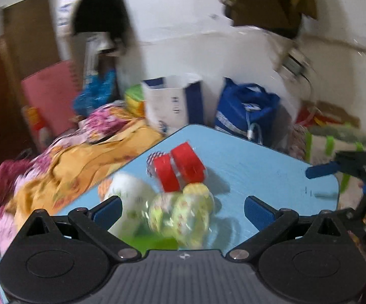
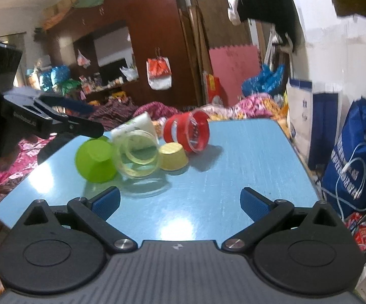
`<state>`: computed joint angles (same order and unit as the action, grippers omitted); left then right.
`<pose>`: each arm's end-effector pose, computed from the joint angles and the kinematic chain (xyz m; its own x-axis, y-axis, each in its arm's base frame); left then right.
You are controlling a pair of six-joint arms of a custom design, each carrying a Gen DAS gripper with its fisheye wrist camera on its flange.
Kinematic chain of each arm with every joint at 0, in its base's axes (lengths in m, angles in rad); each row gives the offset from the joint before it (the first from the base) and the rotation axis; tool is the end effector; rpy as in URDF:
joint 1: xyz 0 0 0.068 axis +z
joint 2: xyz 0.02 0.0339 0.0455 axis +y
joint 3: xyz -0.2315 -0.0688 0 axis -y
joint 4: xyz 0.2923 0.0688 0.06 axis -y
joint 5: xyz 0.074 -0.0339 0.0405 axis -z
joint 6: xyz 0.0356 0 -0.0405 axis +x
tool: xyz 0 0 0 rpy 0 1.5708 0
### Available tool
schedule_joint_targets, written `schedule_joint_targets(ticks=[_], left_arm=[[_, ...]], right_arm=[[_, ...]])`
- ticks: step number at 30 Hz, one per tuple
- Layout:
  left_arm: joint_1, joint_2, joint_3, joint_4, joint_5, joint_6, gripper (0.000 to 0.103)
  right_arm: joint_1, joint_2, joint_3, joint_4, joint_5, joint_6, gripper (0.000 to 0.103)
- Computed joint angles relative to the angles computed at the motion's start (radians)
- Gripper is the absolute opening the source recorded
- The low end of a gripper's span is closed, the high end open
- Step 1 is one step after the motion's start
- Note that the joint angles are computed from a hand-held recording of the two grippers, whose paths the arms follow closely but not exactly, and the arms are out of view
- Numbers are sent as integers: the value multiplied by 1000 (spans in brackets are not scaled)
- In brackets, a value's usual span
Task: Flip cup upright
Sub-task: 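Move the left gripper over the red cup and close on it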
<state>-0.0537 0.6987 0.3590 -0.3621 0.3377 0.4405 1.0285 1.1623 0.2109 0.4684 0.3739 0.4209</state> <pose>0.2195 -0.0236 0.1521 -0.4538 0.4273 -0.7820 0.5492 0.8252 0.1321 0.1358 0.2001 0.0730 -0.4764 -0.0536 -0.8776 -0.4774 0.8539 0.2070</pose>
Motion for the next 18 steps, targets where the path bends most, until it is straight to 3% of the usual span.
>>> schedule_joint_targets(ticks=[2,6,14,18], left_arm=[[29,208,135,14,81,81,103],[69,479,380,-91,216,264,100],[-1,847,743,-242,172,665,99],[-36,1012,903,-399,118,846,95]], right_arm=[[-55,40,38,-21,-57,14,102],[-142,71,87,-69,-131,43,102],[-210,150,208,-192,-177,65,102],[-222,169,254,-241,-167,62,102]])
